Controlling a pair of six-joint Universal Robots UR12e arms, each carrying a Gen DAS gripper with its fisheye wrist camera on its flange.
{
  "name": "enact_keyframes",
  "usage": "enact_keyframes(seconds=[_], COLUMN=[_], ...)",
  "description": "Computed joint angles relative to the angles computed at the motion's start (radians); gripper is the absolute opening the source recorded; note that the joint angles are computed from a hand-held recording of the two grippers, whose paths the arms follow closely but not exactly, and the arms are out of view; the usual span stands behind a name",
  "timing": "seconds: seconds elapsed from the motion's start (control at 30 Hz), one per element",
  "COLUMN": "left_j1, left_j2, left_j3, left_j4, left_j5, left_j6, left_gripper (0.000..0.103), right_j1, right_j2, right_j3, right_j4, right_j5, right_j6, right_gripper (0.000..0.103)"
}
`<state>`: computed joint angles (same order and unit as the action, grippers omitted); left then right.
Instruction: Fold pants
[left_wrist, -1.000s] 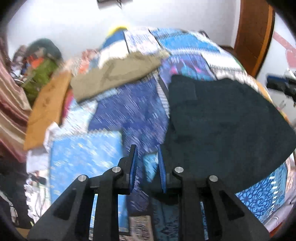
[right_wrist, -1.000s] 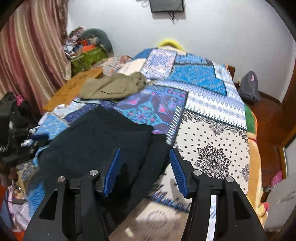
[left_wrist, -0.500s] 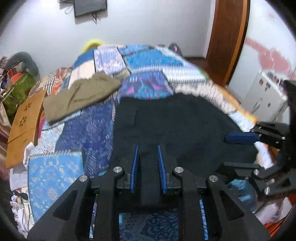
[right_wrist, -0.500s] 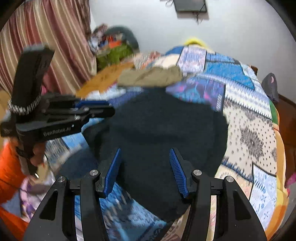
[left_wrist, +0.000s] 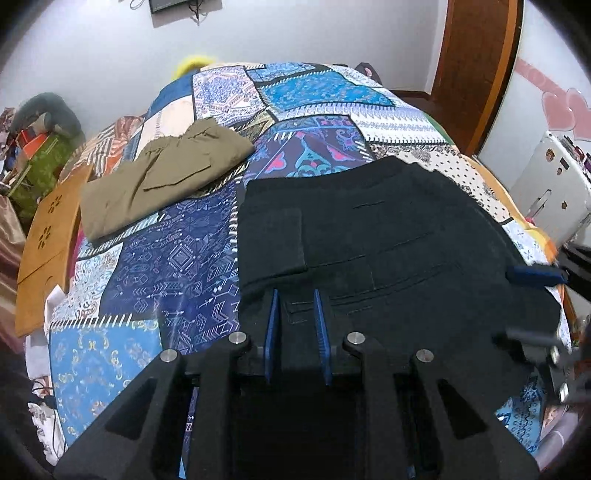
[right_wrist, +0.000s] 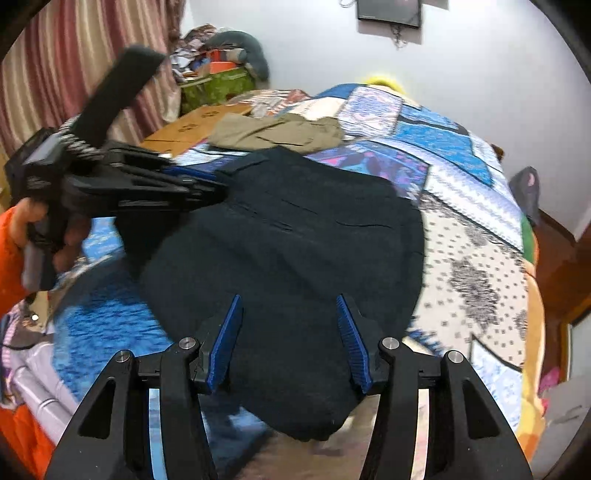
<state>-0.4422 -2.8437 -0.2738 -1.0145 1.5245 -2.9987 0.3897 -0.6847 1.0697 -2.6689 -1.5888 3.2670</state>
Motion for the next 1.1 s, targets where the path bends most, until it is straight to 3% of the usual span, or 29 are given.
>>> enact_keyframes(seconds=[0.27,0.37,0.43,0.57,0.7,0.8,0.9,1.1], left_j1=[-0.004,0.002,0.006,0.016,0.028,0.034,0.036,0.04], left_j2=[0.032,0.068,0.085,0.115,0.128,0.115,0.074,-0.015], left_j3=[-0.048,-0.114,-0.143,-0.193,-0.219,-0.198,-0.122,0.044], left_j4=[0.061,0.12,0.15,0.206,0.227,0.183,0.074,-0.071], left_j5=[0.035,0.037,0.05,0.052,0.023,-0.014,-0.043,-0.092], left_j6=[-0.016,-0.028,-0.039,-0.047,-0.066,-0.072,-0.081,-0.113], left_gripper=[0.021,0.038,0.064,0.07,0.076,0.076,0.076,0.077], right_j1=[-0.019,-0.015,-0.014,-0.011,-0.018,-0.027,-0.035,-0.062], right_j2=[-0.017,-0.035,-0.047,-0.058,-0.058,-0.048,-0.033,-0.017], right_j3=[0.016,0.037,0.05,0.057,0.049,0.033,0.012,-0.001], right_j4=[0.013,0.002,-0.005,-0.007,0.004,0.02,0.052,0.093], right_j5=[0.004,-0.026,-0.05,-0.12,-0.116,-0.085,-0.059,0.089], right_j6=[0.062,0.064,0.077,0.087,0.126,0.165,0.202,0.25], right_gripper=[0.051,0.052,0.058,0.068,0.069,0.069,0.069,0.071])
